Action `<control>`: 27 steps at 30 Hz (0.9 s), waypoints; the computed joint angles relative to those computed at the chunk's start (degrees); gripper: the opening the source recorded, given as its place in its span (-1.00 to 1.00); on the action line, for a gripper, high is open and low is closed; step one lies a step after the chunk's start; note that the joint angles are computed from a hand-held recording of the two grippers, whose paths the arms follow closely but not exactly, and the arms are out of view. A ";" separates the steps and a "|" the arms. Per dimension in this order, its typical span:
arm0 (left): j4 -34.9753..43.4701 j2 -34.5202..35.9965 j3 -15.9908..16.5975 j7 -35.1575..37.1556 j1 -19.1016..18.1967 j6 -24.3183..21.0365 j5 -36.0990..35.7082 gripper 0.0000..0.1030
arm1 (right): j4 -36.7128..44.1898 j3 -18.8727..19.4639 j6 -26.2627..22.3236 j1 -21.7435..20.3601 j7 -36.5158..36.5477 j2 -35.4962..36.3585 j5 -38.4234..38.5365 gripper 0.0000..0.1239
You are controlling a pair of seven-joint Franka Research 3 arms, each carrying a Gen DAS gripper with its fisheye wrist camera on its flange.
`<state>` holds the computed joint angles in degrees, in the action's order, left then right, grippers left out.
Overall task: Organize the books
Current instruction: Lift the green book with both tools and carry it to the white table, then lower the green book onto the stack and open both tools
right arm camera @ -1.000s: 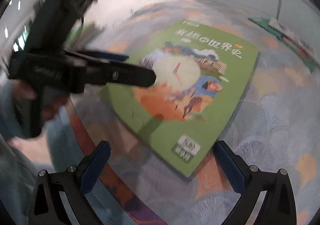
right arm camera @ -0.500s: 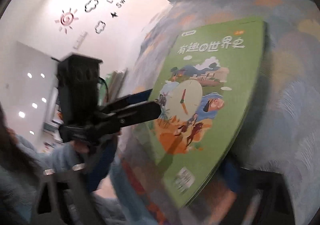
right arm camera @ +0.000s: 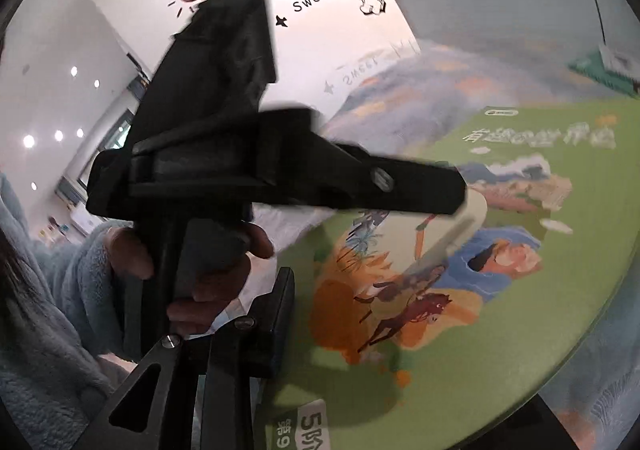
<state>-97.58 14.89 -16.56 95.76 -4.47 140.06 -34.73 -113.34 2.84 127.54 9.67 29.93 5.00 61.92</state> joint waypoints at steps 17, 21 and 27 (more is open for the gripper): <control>-15.24 -23.08 14.89 0.67 7.37 -4.18 10.54 0.97 | 16.93 8.73 5.22 12.12 2.12 8.44 7.30 -0.51; -14.15 -21.85 18.89 1.47 10.63 -8.62 10.02 0.97 | 29.32 11.49 5.30 16.26 10.39 18.00 2.51 -0.51; -11.80 -17.26 19.72 1.92 15.63 -12.53 8.94 0.97 | 43.05 14.69 3.99 20.12 23.47 29.06 -9.43 -0.49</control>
<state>-109.38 -2.37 3.15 97.68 11.16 127.53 -25.79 -70.29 17.54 131.54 29.78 53.40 34.06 52.49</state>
